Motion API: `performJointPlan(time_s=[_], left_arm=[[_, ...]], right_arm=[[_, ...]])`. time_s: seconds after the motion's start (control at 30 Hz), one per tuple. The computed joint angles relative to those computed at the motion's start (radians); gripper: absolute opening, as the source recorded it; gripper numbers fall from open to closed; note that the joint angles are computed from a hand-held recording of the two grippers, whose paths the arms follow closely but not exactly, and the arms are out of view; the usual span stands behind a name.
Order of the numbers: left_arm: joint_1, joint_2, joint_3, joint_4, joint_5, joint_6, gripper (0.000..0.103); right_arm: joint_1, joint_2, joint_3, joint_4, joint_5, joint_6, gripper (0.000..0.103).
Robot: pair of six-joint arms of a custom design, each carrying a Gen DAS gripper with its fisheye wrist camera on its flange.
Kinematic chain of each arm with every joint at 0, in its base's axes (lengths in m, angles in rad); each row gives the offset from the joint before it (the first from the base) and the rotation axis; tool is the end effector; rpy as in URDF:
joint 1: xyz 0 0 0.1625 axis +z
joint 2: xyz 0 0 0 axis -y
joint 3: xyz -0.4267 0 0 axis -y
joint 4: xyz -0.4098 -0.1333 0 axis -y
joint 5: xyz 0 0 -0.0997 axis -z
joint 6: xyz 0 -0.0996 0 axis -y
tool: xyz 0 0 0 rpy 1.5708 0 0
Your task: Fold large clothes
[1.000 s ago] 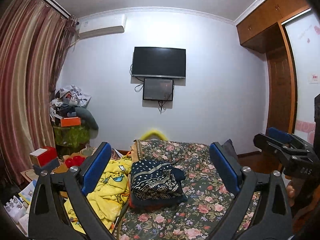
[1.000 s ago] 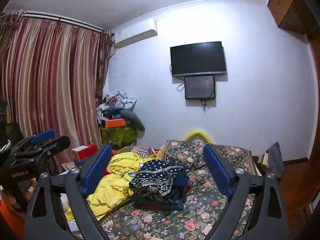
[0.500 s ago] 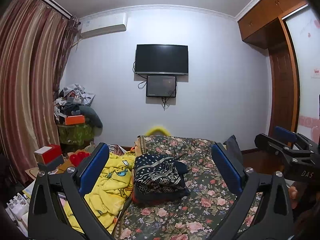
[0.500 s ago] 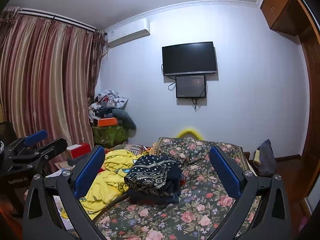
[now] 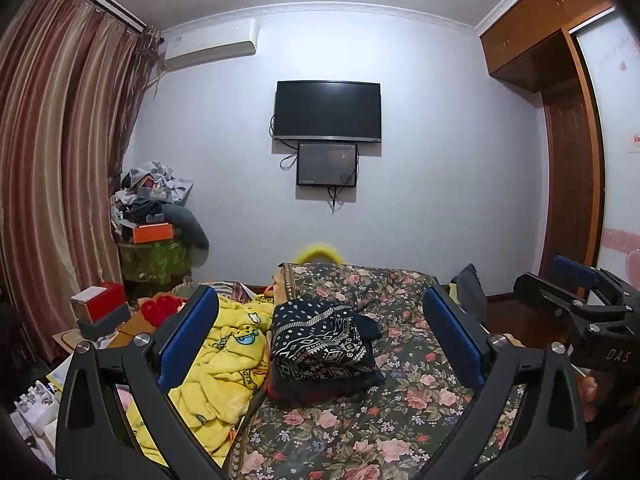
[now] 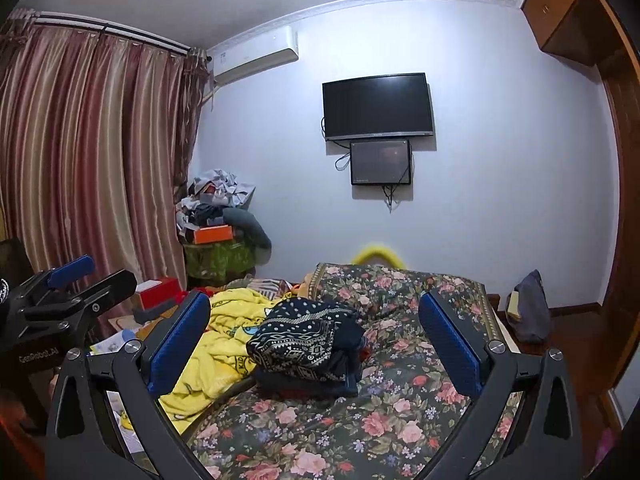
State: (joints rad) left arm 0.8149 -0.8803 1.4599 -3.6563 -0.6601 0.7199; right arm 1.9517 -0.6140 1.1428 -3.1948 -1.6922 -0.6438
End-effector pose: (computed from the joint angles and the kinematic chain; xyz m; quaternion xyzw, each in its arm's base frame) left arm -0.3136 -0.6417 0.3625 0.2184 0.6872 -0.6198 0.3098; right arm 0.4234 -0.7311 0.2450 0.3902 -0.7583 0.5084 0.1195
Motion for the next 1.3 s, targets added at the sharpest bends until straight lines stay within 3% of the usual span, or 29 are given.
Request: performJointPlan(time_s=[1.3], left_arm=[[0.019,-0.008,0.002,0.080,-0.027,-0.055,0.103]], right_arm=[[0.001,-0.011,0.000,0.031,-0.031,0.030,0.103]])
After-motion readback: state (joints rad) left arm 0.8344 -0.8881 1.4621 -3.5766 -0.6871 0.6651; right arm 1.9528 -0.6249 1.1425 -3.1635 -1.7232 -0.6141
